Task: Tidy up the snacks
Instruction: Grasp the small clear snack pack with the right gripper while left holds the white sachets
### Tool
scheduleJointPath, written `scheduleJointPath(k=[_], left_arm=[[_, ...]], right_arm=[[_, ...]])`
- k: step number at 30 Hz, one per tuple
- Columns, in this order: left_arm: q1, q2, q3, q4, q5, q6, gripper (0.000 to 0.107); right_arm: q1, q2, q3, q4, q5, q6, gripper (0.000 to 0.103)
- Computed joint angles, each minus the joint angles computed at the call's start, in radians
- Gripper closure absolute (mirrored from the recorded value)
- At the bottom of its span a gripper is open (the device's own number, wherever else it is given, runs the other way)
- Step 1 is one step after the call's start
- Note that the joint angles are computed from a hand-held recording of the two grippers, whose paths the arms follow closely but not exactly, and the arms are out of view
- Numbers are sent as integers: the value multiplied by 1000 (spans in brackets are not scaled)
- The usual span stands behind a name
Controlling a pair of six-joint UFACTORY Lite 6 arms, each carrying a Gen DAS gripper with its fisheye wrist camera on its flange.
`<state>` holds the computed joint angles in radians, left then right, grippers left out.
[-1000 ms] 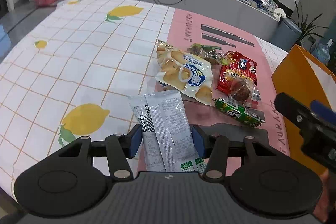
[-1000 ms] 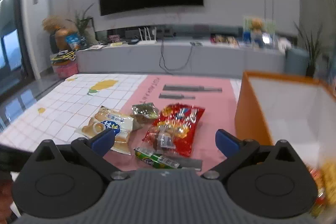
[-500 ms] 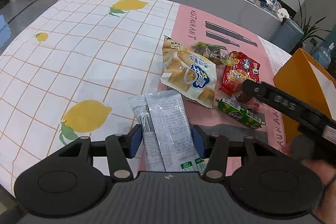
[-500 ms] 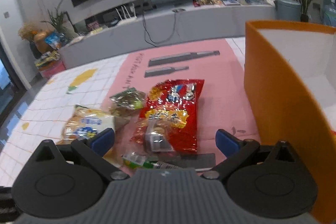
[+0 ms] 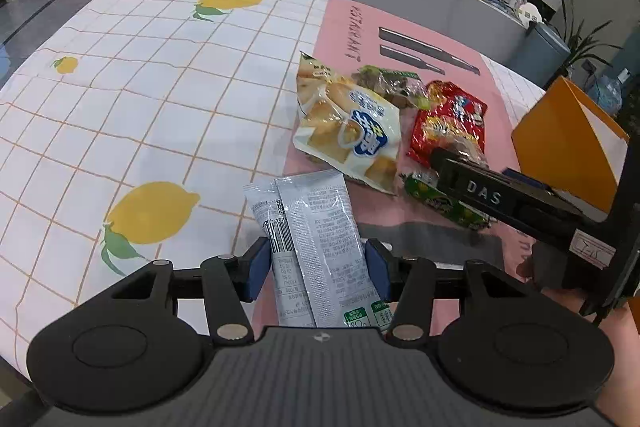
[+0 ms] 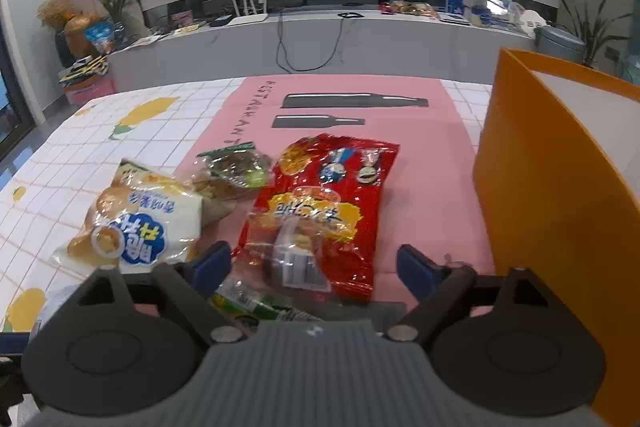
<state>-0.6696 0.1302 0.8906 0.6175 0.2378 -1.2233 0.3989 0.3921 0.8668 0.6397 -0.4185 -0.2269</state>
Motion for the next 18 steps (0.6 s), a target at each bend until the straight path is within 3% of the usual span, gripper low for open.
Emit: scheduleJointPath(k=[4, 18], left_arm=[[-16, -11, -8, -74, -6, 76, 49], [-161, -47, -34, 82, 17, -53, 49]], right_arm=[[20, -25, -28, 12, -29, -42, 51], [10, -132, -138, 17, -84, -27, 56]])
